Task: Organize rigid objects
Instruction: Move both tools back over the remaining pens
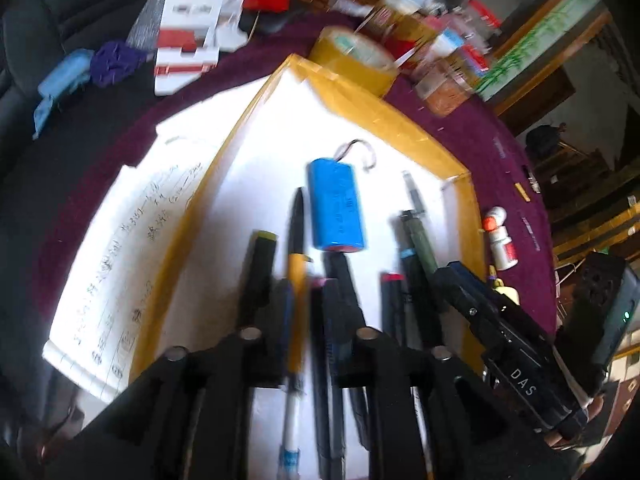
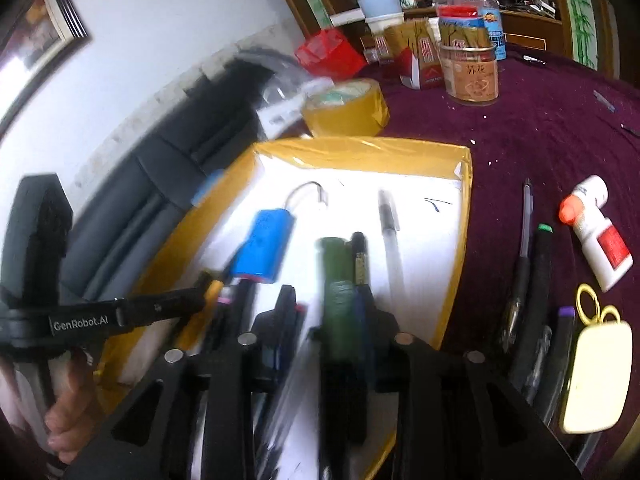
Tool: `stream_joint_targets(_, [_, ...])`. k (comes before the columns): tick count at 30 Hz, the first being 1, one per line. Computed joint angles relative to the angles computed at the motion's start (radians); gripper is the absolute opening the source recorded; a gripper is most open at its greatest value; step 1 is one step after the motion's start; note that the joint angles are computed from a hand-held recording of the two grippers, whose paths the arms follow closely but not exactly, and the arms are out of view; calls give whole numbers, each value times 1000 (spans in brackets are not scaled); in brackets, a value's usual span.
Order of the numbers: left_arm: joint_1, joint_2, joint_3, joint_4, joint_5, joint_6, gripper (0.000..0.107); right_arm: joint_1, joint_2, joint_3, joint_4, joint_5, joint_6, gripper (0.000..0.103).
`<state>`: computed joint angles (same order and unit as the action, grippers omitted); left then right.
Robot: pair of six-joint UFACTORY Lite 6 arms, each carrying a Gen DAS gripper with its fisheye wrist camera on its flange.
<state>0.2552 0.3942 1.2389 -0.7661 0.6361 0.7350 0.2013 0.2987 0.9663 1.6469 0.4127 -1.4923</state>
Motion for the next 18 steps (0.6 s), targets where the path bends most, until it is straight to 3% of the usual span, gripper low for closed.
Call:
stream_joint_targets(4, [-34,-259,-250,-134,-92,160,48,-66,-187,-210,102,92,-145,29])
stream_joint_targets(8, [-127,-476,-461,-239,-127,222,48,-233,-430,-449,41,212,-181,29])
stream_joint_targets(11, [-255,-572,-563,-267,-144,199,48,-467,-592,-578,-125,334,-137,29])
stream_joint_targets(15, [-466,-599,-599,-150,-250,5,48,-741,-616,-625,-267,446,-149,29])
stream_joint_targets(18, [-569,-577,-577,-30,-301,-165,48,-831,-563,-605,-322,399,-135,29])
